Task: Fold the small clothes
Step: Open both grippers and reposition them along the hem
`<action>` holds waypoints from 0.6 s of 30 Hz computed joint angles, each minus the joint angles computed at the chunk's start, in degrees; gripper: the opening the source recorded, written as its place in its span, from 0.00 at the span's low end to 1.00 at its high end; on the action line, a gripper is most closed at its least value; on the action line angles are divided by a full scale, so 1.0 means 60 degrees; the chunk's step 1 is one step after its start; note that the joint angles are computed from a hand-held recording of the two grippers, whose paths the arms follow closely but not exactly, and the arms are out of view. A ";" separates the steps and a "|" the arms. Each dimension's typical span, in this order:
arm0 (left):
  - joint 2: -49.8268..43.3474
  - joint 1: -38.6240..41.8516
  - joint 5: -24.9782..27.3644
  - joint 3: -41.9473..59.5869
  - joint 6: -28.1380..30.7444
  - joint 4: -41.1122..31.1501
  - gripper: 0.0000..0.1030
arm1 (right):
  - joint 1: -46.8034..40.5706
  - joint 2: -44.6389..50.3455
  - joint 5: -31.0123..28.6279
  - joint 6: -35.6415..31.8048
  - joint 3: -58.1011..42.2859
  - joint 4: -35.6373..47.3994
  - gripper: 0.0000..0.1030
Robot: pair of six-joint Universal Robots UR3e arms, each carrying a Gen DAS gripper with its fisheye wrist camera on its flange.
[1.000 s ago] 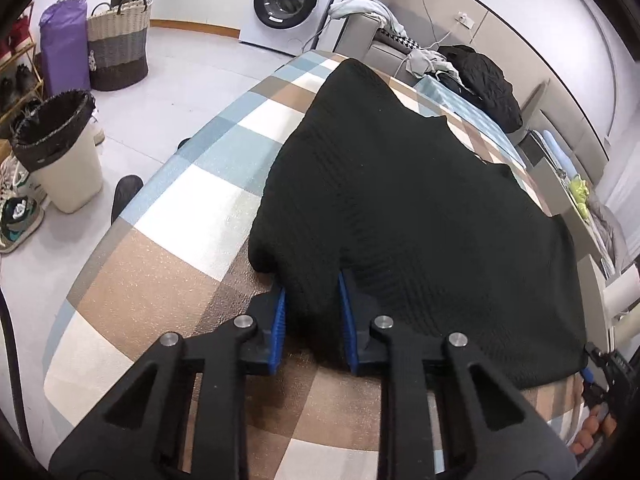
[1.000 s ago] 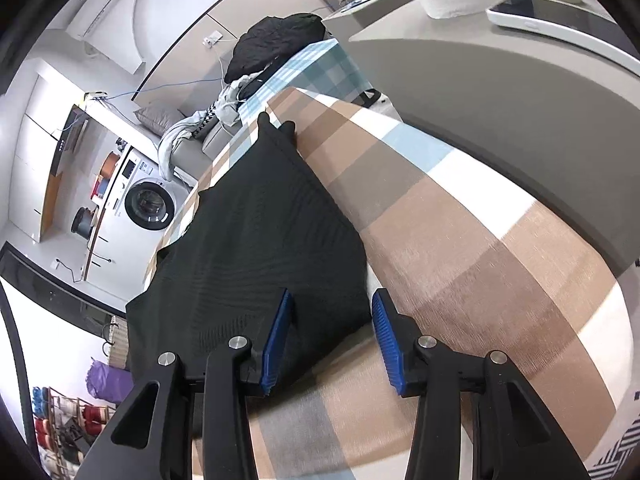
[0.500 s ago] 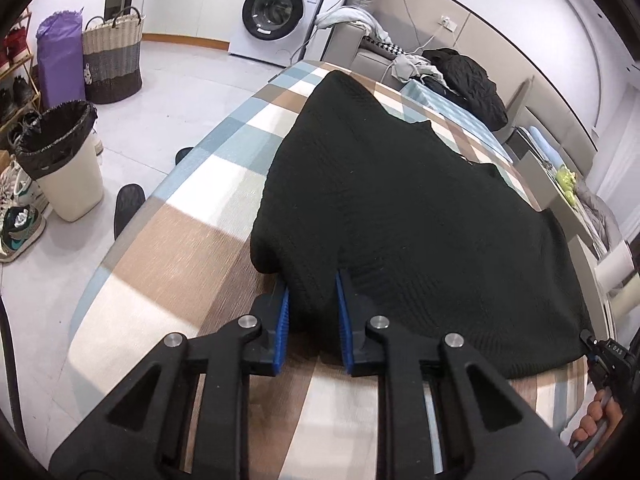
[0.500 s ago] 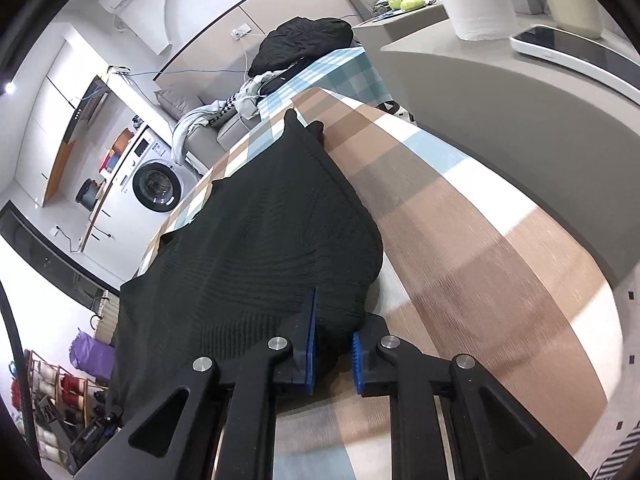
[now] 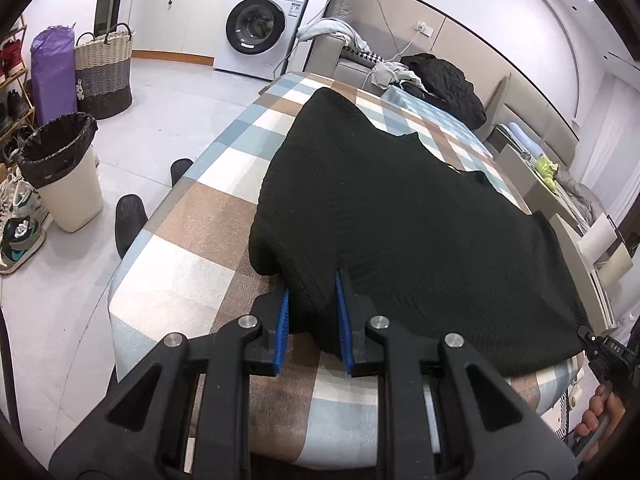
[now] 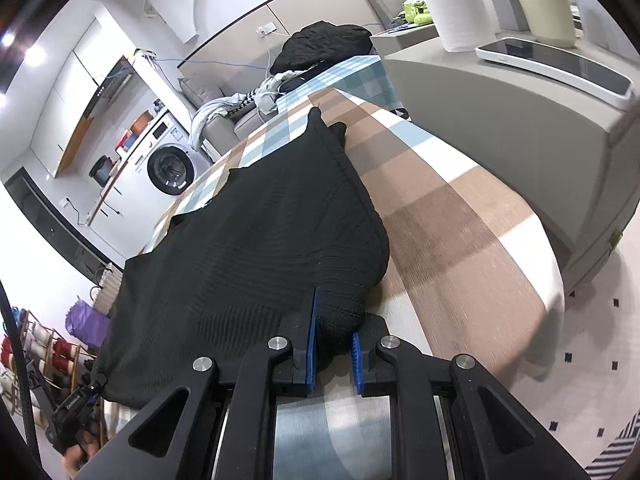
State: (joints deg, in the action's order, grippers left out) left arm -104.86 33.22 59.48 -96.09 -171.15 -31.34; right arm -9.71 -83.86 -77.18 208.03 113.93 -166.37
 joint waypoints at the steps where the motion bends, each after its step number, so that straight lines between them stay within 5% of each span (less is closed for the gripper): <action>1: 0.0073 0.0019 -0.0012 -0.0079 0.0018 0.0019 0.17 | -0.0053 0.0116 0.0062 -0.0012 -0.0045 -0.0064 0.13; 10: -0.0046 -0.0023 0.0131 0.0076 -0.0067 -0.0269 0.19 | -0.0024 0.0493 -0.0023 -0.0255 -0.0526 0.0226 0.14; 14: -0.0248 0.0040 0.0249 0.0382 -0.0350 -0.0533 0.29 | -0.0081 0.0013 -0.0397 -0.0398 -0.0242 0.0185 0.37; 18: -0.0093 0.0221 0.0437 0.0035 -0.0489 -0.0067 0.33 | -0.0031 -0.0420 -0.0954 -0.0582 -0.0083 -0.0067 0.41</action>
State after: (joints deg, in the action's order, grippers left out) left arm -105.42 34.54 62.10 -95.88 -174.09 -31.74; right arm -9.90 -86.38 -82.91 204.54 113.43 -166.77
